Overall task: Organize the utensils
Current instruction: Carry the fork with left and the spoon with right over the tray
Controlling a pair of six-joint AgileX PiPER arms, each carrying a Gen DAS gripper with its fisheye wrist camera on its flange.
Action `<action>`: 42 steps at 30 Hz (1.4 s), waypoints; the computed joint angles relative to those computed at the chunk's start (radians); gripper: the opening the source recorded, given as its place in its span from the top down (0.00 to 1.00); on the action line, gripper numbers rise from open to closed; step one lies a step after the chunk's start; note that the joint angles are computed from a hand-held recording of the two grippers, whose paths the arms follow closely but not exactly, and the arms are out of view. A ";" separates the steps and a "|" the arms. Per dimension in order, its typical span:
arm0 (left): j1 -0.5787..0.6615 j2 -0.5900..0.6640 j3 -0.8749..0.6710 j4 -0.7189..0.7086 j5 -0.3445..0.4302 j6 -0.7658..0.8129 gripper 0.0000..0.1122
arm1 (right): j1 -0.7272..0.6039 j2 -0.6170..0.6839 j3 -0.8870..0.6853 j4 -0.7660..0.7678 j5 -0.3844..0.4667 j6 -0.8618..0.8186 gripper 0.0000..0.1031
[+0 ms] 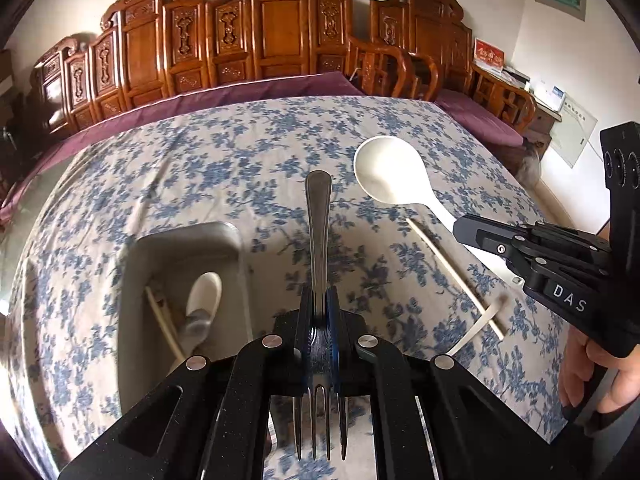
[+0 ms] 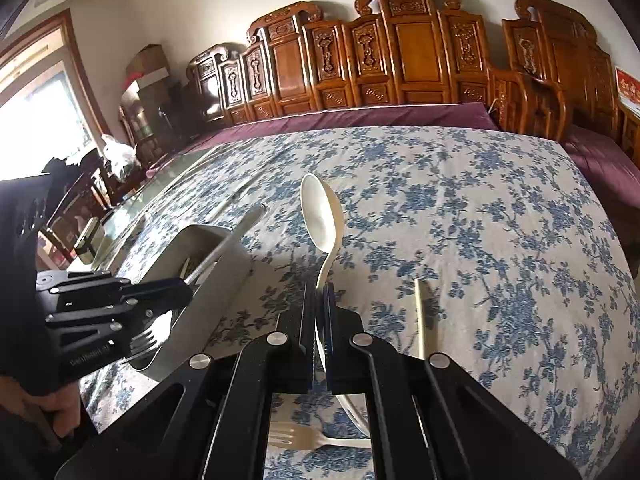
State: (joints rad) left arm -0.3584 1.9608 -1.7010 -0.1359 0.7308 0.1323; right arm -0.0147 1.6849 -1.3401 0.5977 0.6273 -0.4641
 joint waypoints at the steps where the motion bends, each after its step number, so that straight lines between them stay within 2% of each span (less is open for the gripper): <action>1: 0.009 -0.008 0.011 -0.008 -0.004 0.010 0.95 | 0.010 0.001 -0.001 -0.009 -0.001 0.008 0.95; 14: 0.119 -0.053 0.085 -0.051 -0.022 0.107 0.95 | 0.109 0.003 0.004 -0.086 -0.015 0.060 0.95; 28: 0.208 0.047 0.066 -0.081 -0.017 0.178 0.95 | 0.163 0.034 -0.024 -0.095 0.003 0.065 0.95; 42: 0.211 0.094 0.046 -0.047 0.005 0.155 0.95 | 0.191 0.040 -0.026 -0.125 0.000 0.091 0.95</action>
